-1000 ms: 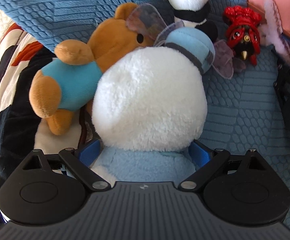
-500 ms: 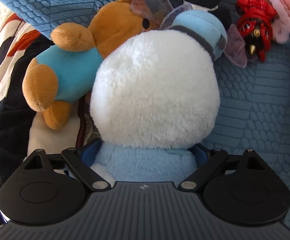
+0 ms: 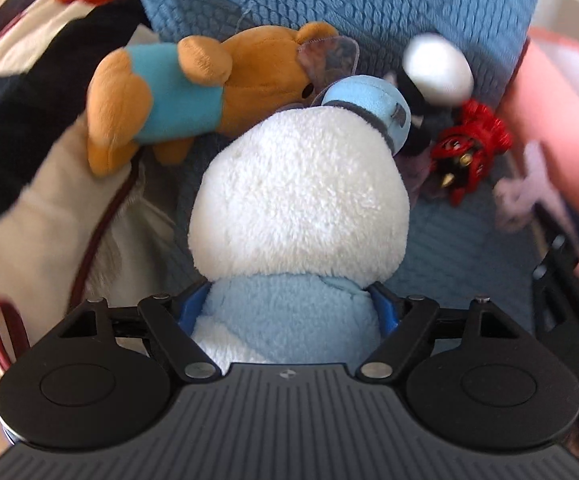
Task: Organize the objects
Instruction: 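Lift the pink toy with the right gripper while left grasps the white penguin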
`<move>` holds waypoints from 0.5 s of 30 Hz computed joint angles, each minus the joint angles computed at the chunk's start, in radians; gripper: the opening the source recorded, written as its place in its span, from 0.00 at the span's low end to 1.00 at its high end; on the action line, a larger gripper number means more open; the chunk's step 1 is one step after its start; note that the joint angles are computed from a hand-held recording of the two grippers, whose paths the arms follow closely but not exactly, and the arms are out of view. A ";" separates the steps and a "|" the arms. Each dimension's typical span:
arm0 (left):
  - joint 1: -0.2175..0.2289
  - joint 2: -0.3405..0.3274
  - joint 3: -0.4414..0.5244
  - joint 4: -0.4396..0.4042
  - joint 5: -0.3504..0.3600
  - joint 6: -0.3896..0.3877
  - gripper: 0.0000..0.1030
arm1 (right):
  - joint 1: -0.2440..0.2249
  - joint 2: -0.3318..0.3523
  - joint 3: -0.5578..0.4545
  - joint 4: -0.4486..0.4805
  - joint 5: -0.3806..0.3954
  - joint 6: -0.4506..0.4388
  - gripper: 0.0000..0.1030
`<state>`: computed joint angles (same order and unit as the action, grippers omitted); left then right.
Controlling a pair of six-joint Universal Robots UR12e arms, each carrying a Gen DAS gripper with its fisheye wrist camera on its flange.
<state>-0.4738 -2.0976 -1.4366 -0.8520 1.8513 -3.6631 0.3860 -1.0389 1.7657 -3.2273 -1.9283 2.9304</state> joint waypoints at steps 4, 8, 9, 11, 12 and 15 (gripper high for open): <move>-0.007 0.032 -0.044 0.049 -0.045 -0.131 0.80 | -0.021 -0.038 0.016 0.082 0.076 0.084 0.15; -0.016 0.042 -0.077 0.097 -0.076 -0.249 0.80 | -0.036 -0.075 0.042 0.150 0.139 0.147 0.15; -0.019 0.046 -0.085 0.106 -0.088 -0.276 0.80 | -0.039 -0.081 0.044 0.162 0.147 0.159 0.15; -0.032 0.059 -0.106 0.127 -0.082 -0.308 0.80 | -0.046 -0.095 0.054 0.178 0.176 0.181 0.15; -0.040 0.062 -0.113 0.134 -0.072 -0.319 0.80 | -0.049 -0.106 0.063 0.188 0.194 0.198 0.15; -0.063 0.075 -0.132 0.142 -0.050 -0.354 0.80 | -0.061 -0.129 0.079 0.236 0.249 0.251 0.15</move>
<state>-0.5365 -2.0229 -1.5683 -0.7098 1.8016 -4.0169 0.3247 -1.1684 1.8448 -2.9913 -1.6794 3.1815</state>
